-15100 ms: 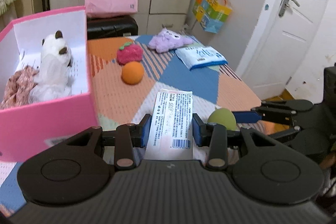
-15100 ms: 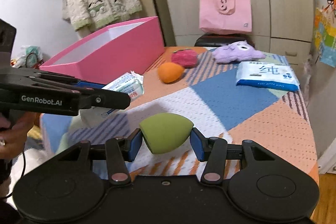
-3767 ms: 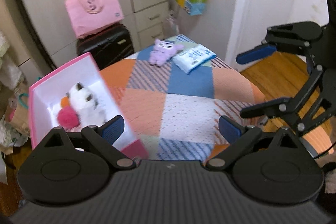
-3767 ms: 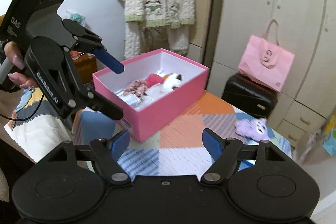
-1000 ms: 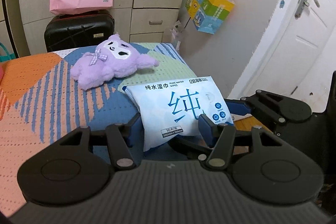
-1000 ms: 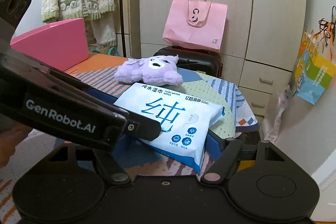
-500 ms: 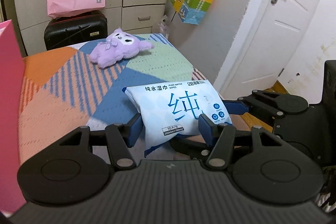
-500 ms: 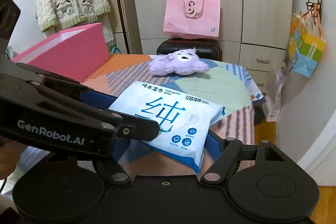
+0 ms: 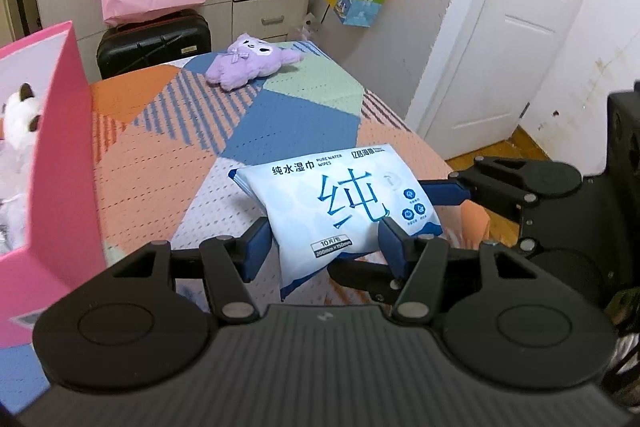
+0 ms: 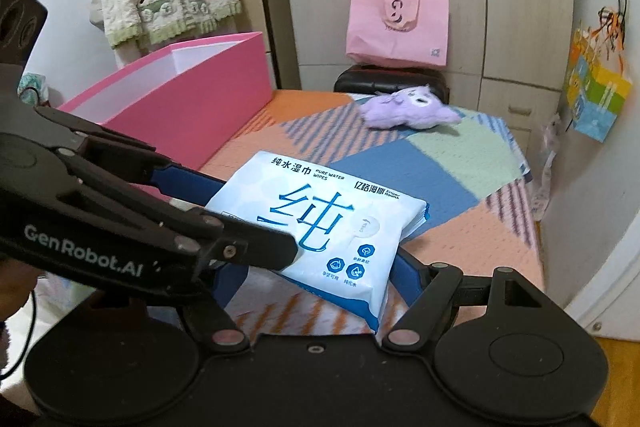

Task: Organize soft objects
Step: 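Lift the wipes pack with both grippers and carry it over the shoebox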

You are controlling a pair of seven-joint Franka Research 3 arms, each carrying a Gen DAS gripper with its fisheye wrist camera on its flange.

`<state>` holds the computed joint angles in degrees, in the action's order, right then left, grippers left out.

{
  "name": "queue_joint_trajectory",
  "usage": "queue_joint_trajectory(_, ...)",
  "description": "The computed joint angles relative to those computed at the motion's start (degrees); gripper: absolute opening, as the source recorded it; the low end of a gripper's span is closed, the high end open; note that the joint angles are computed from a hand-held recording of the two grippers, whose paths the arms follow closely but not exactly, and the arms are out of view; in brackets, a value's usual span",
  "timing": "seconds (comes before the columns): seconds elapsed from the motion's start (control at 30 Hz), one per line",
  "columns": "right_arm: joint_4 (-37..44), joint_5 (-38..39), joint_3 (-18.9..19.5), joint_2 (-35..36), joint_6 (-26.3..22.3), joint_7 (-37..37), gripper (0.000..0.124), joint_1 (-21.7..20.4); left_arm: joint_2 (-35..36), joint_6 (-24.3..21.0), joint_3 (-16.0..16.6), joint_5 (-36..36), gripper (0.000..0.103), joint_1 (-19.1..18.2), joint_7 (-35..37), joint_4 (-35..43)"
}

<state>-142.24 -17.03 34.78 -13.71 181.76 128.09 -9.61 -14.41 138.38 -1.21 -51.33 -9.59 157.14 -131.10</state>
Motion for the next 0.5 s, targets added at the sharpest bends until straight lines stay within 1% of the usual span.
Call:
queue_joint_trajectory(0.03,0.07,0.88,-1.52,-0.08,-0.57,-0.74,0.08,2.09,-0.59,-0.52,0.16,0.6,0.057,0.28,-0.21,-0.24)
queue_joint_trajectory(0.07,0.19,1.09,-2.22,-0.34,-1.12,-1.17,0.08,3.28,-1.03,-1.1,0.38,1.17,0.057,0.48,-0.37,-0.34)
queue_joint_trajectory(0.1,0.4,0.68,-1.85,-0.71,-1.75,-0.88,0.08,3.32,-1.52,-1.83,0.67,1.83,0.057,0.7,-0.45,-0.41)
queue_joint_trajectory(0.13,0.65,0.59,-2.39,-1.06,-2.73,-1.1,0.08,4.36,-1.99,-2.53,0.98,2.34,0.057,0.9,-0.59,-0.45)
queue_joint_trajectory(0.27,1.65,1.51,-7.23,-2.02,-6.09,-2.56,0.08,10.98,-3.46,-5.4,2.18,4.08,0.057,1.61,-1.42,-0.15)
queue_joint_trajectory(0.37,2.4,1.39,-9.74,-2.75,-7.96,-3.67,0.08,14.54,-4.99,-6.98,3.11,4.86,0.057,2.06,-1.42,-0.28)
queue_joint_trajectory(0.4,2.61,1.32,-10.3,-3.05,-8.29,-3.91,0.08,15.44,-5.52,-7.53,3.54,4.83,0.057,2.19,-1.49,-0.3)
queue_joint_trajectory(0.5,3.18,-0.24,-10.13,-3.77,-8.52,-3.77,0.08,15.87,-6.55,-9.13,4.53,5.33,0.057,2.74,-1.9,-0.2)
